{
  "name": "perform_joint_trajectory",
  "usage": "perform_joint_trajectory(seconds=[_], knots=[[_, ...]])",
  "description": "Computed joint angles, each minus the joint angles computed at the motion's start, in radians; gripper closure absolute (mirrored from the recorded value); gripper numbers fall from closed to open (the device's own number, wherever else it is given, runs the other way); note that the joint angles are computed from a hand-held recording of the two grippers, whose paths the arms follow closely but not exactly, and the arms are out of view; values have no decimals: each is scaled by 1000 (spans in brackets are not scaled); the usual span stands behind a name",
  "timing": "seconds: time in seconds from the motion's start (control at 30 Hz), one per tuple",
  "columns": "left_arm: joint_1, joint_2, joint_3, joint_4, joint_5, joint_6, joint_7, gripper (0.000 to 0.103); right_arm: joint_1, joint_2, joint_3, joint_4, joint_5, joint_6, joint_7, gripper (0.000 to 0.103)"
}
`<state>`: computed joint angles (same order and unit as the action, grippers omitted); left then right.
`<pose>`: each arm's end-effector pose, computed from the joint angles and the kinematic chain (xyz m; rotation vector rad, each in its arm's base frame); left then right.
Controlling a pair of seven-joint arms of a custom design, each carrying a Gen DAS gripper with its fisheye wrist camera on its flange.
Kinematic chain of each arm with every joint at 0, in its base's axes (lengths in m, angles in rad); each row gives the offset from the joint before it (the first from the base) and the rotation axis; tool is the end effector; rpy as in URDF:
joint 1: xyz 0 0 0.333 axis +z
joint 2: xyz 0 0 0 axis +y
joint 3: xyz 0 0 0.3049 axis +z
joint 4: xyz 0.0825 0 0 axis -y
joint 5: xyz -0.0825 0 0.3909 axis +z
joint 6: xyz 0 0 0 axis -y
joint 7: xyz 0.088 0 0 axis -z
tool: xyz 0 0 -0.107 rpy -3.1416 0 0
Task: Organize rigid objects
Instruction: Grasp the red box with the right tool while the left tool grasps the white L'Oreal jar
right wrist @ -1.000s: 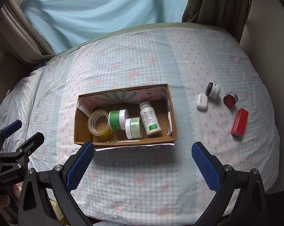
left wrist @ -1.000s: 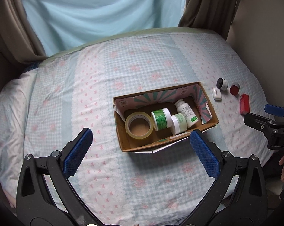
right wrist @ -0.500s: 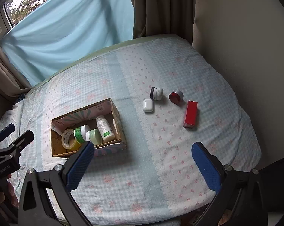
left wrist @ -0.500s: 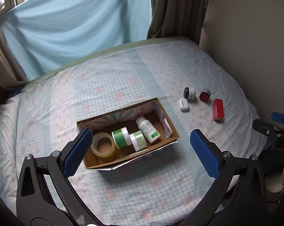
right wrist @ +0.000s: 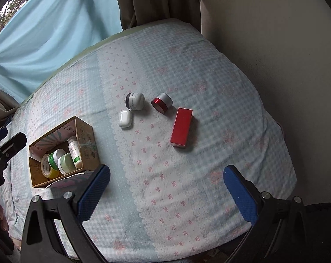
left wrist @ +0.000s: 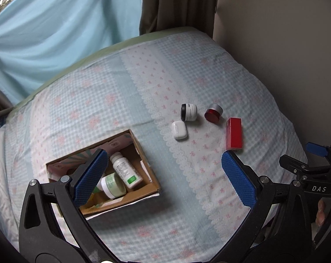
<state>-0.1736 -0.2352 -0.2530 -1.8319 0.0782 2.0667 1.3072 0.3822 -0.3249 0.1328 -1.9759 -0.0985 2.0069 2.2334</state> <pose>0.4791 -0.2304 0.6615 -1.7680 2.1429 -0.5098 0.4316 0.2479 0.6285 -1.8623 2.1029 -0.2911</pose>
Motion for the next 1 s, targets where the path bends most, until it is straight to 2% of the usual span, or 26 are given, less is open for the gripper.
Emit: perform_joint_trajectory(seconds=[0.1,0.3,0.63,0.73,0.8,0.9,1.0], knots=[[-8,113,-12,85,23,-17,-14,0,-15,24,-34,-13,34,23,-31,0],[-62,359,12,300,53,-77,2,0,-50,127,-66,22,98,40,-74,0],[-163,768,86,702,86,-225,100,0,-89,348,-65,129,130,63,-87,0],[-185,870,106,804,84,-265,120,1,-99,405,-64,144,155,75,-70,7],[-194,927,118,862,76,-285,115,2,-102,444,-62,162,163,68,-55,8],[-195,988,128,917,60,-303,111,4,-106,496,-57,191,175,53,-39,17],[-206,1081,138,1035,55,-366,121,11,-109,538,-54,215,184,47,-31,21]])
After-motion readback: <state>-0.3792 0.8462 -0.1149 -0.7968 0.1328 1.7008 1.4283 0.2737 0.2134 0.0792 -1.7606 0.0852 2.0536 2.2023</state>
